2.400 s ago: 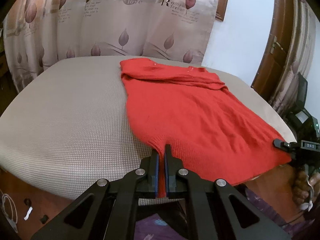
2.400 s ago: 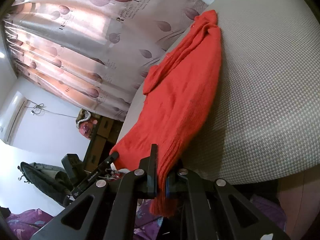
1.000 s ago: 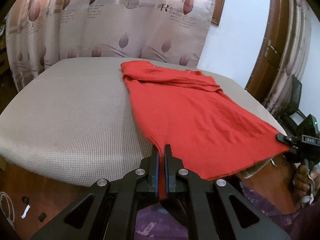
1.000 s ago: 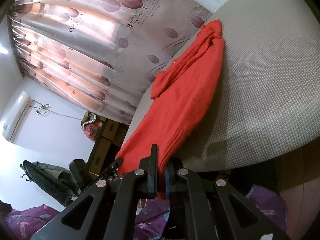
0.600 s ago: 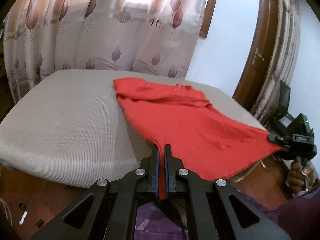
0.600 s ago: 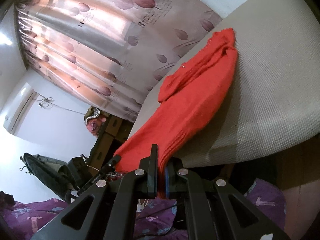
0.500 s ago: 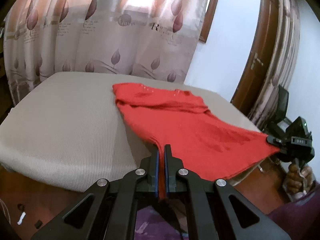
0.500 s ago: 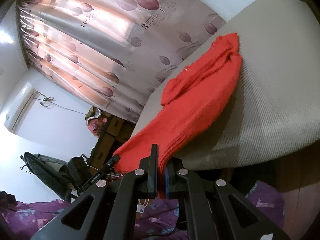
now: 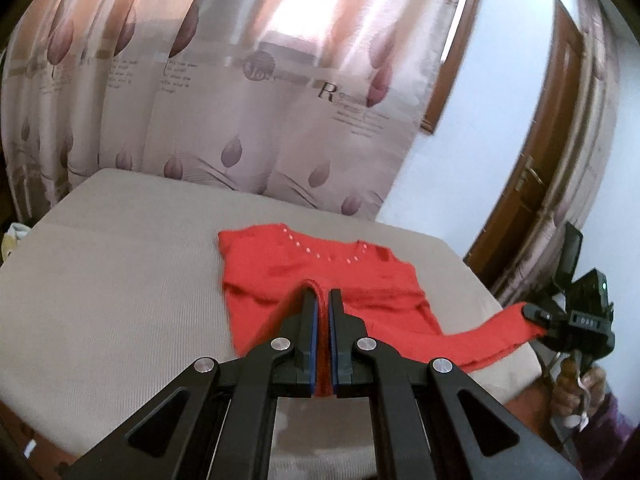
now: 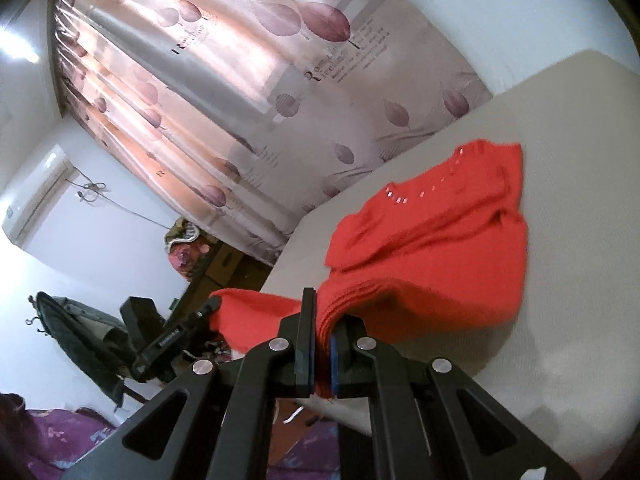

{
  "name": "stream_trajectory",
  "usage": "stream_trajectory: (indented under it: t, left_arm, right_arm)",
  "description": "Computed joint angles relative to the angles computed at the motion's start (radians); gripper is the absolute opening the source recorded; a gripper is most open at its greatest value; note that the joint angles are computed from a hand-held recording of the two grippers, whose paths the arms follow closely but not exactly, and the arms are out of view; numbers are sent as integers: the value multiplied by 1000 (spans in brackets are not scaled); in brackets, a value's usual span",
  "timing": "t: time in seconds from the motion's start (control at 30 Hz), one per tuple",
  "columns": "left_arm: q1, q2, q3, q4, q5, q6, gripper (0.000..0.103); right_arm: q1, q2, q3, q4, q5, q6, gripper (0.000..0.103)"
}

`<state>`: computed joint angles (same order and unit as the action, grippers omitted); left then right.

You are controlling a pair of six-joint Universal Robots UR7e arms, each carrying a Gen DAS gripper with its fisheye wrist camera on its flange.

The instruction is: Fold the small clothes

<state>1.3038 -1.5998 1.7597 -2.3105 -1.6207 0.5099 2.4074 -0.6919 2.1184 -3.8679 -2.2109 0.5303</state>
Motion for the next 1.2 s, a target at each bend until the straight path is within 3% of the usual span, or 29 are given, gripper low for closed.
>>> stream_trajectory:
  t: [0.23, 0.6, 1.2]
  left_arm:
    - [-17, 177, -92, -47, 69, -78, 4]
    - [-8, 432, -268, -77, 171, -172, 5]
    - [-21, 631, -415, -130, 275, -148, 5]
  right_arm:
    - [-161, -68, 0, 42, 116, -57, 7]
    - [-387, -96, -26, 97, 259, -70, 7]
    - [-555, -62, -75, 67, 381, -40, 7]
